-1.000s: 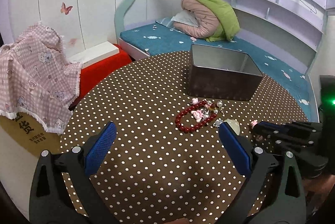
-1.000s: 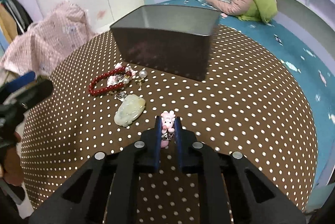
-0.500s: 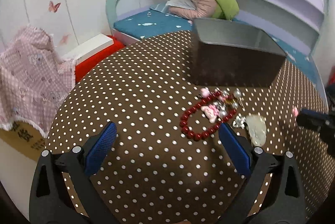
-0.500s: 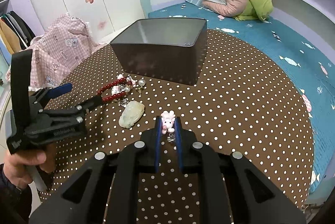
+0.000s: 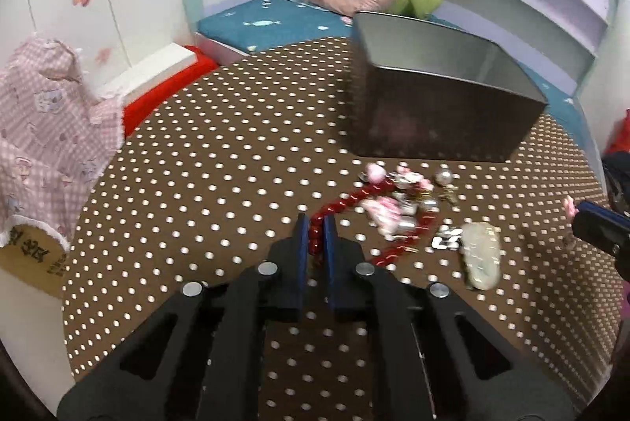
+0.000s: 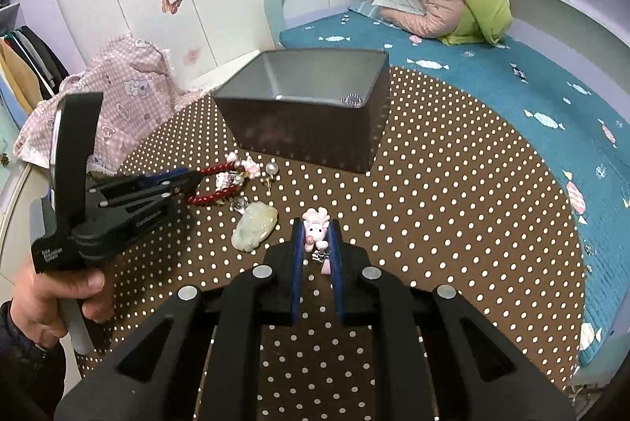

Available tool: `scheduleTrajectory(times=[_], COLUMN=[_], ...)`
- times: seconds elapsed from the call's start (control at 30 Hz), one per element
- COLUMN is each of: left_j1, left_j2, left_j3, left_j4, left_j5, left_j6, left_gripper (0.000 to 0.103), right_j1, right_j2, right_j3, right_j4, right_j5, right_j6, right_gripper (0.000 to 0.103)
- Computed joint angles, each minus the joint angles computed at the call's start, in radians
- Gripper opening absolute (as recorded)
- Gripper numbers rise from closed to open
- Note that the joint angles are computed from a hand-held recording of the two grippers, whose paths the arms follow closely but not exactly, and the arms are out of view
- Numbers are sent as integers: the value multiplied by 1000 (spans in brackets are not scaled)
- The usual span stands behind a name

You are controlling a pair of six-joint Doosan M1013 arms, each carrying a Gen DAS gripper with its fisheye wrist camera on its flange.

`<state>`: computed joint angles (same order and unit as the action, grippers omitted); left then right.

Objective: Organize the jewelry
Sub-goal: 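Lift both items and drop them into the metal box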

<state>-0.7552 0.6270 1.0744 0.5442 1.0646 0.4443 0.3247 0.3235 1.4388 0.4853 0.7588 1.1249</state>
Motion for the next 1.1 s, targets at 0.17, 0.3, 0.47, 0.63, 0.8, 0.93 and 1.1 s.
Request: scheduleTrajectory(times=[0.17,0.3,0.47,0.63,0.8,0.93,1.1], left_j1=[-5,-20,-34,-48,-46,-43,-21], left_j2=[-37,-60,-84,-104,-113,-99,-58], left_j3=[38,38,30,15,-17,-67,-163], left_j4=[33,92,141,199,241,258,201], left_j5=[-75,-91,-111,-119,-137,-141,-164], left_j6=[-44,-36,-22,-19,2,36,107], left_gripper=[7,7,7,7,7,7,7], right_j1=[-4,-3,0,6,13,10,15], right_j2=[-11,-20,-31,-34,-26,0,44], right_j3=[-6,-15,-29,-53,-94,-146,-226], right_j4=[8,19,34,51,70,101,64], right_j5=[-13,-29,-49,-66,-82,-70,-44], right_j6=[-19,-38,-74,-107,-141,-161,-136], right_gripper=[11,11,11,11,11,11,11])
